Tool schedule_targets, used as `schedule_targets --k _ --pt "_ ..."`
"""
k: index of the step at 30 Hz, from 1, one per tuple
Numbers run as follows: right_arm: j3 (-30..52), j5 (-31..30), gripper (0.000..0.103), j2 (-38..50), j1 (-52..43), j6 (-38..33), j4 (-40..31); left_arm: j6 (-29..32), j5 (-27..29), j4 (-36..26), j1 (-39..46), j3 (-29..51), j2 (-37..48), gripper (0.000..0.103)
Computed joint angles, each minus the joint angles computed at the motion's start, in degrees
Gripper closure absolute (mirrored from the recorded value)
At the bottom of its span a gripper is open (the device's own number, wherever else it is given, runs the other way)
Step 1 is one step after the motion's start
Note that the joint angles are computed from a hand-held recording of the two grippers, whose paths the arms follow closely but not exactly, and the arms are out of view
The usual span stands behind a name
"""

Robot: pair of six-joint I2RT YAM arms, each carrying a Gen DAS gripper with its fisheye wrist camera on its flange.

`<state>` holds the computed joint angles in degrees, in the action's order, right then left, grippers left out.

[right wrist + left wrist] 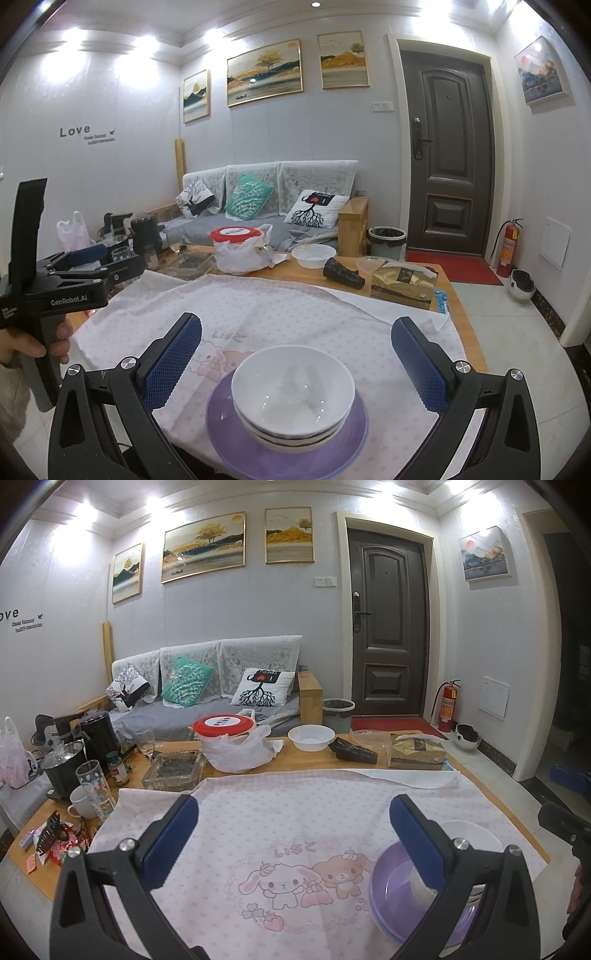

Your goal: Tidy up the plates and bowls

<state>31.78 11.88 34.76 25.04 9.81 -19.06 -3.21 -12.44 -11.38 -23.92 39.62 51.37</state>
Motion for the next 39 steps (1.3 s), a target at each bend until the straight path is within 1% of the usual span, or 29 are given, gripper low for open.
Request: schedule_targets --k 7,22,30,39 --pt "0.3 2.0 0.001 -0.1 2.0 1.1 -0.6 0.0 0.4 -0.1 0.2 0.0 0.0 0.0" --pt "0.4 2.7 0.001 0.2 2.5 2.0 -0.6 0.0 0.2 -0.2 -0.1 0.3 0.1 0.001" --pt "0.5 5.1 0.001 0.6 4.5 3.4 -0.6 -0.2 0.0 -0.2 -0.6 0.6 0.6 0.001" --pt "0.3 5.1 0.001 0.2 4.4 3.5 -0.7 -0.3 0.2 0.1 -0.9 0.5 0.7 0.001"
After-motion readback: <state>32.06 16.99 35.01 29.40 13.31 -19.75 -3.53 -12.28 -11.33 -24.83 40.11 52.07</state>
